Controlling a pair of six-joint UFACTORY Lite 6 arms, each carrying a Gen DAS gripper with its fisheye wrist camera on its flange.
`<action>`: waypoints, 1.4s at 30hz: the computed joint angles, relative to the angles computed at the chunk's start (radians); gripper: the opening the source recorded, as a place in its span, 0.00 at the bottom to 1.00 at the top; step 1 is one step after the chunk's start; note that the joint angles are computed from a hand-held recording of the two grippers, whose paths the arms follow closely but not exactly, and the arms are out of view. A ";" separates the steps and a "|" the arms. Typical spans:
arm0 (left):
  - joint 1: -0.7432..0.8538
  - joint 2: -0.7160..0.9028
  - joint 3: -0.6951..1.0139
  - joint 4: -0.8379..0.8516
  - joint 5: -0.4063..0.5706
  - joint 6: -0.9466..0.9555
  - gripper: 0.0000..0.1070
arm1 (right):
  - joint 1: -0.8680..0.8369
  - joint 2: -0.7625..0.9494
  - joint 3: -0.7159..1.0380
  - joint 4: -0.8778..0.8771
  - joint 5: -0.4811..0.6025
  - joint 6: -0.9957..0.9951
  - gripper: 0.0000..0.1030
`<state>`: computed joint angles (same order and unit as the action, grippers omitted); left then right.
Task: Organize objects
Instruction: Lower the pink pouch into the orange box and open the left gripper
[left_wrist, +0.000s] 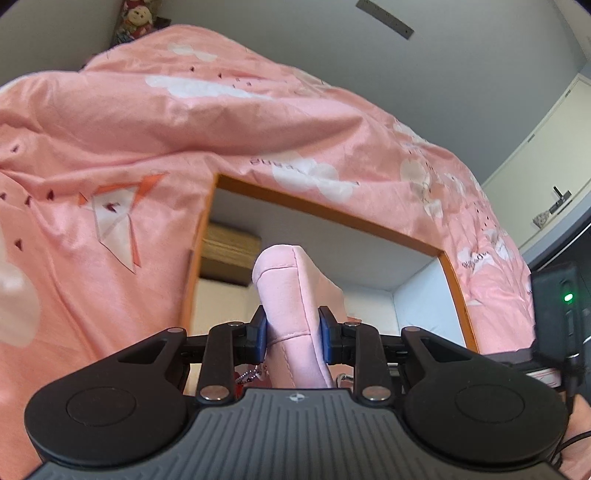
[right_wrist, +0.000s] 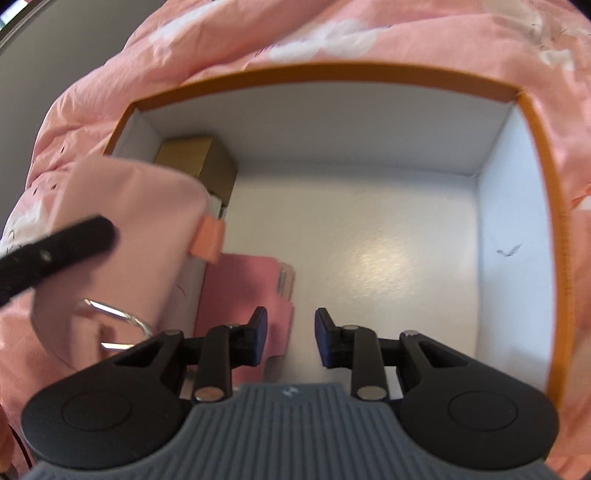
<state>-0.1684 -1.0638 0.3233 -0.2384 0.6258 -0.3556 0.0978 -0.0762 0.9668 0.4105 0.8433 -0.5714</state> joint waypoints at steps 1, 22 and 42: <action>-0.026 0.023 -0.002 0.009 -0.015 -0.028 0.29 | -0.018 -0.012 0.000 0.004 -0.001 -0.005 0.30; -0.030 0.318 0.058 -0.107 -0.032 0.142 0.37 | -0.054 -0.036 -0.083 0.173 -0.017 -0.046 0.34; -0.243 0.300 0.091 0.314 0.013 -0.251 0.23 | -0.122 -0.048 -0.090 0.254 0.031 -0.113 0.33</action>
